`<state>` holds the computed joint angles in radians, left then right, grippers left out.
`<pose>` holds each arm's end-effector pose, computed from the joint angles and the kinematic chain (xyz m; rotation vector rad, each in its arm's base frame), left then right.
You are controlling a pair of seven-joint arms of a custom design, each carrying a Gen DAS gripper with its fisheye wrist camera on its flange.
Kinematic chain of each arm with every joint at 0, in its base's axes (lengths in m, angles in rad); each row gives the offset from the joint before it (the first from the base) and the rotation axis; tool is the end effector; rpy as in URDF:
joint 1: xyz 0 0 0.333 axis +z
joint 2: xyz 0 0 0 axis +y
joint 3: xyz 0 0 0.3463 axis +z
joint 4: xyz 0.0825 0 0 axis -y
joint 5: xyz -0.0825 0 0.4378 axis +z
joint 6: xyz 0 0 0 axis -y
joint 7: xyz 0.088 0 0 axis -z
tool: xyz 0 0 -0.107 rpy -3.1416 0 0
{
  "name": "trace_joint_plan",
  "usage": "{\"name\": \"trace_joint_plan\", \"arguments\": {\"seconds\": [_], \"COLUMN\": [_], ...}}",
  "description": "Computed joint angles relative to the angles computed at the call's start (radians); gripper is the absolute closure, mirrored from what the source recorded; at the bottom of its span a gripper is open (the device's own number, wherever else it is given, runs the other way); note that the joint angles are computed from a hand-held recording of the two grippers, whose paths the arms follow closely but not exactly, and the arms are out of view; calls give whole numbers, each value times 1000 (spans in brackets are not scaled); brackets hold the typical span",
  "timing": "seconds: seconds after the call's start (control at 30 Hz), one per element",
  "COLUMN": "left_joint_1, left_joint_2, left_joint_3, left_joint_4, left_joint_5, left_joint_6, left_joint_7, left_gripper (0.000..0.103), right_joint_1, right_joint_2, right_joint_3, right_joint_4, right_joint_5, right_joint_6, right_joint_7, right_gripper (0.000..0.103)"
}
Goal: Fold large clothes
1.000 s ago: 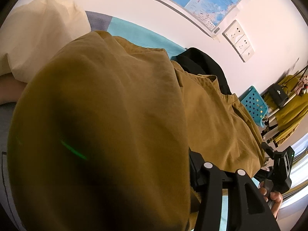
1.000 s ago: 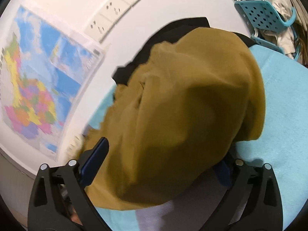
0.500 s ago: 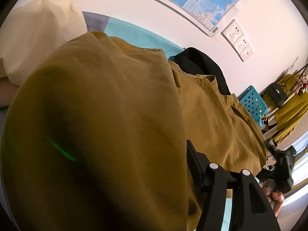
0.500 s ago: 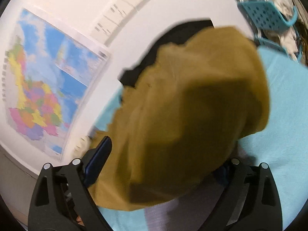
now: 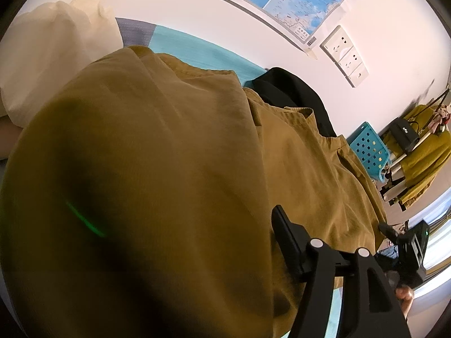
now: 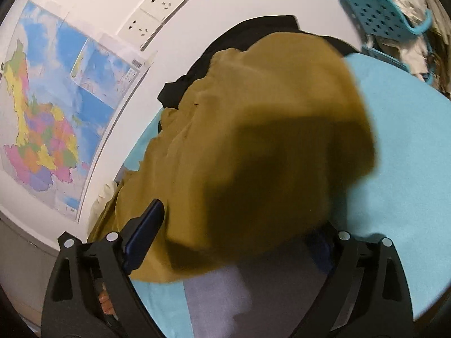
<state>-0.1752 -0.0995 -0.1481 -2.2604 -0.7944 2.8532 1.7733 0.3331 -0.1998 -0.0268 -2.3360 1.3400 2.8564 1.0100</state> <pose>0.5660 -0.1507 0.4710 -2.1486 1.8320 -1.1728 0.5312 0.1121 0.4658 -1.2688 1.7652 0.0302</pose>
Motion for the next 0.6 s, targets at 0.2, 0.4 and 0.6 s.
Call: {"name": "trace_joint_plan", "arguments": {"seconds": [0.2,0.4,0.6], "left_joint_1": [18,33,45], "left_joint_2": [11,47,71], "left_joint_3": [-16,-34,-41], "left_joint_4": [17,47,69], "left_joint_5": [132,328,603], "left_joint_6": [-14,4,-5], "left_joint_7": [-114,-296,-528], "left_gripper": [33,22,23], "right_joint_1": [-4,-41,-55], "right_joint_2": [125,134,131], "right_joint_3": [33,53,46], "right_joint_4": [126,137,134], "right_joint_5": [91,48,49], "right_joint_6": [52,28,-29], "right_joint_7": [-114,-118,-128], "right_gripper": [10,49,43]}}
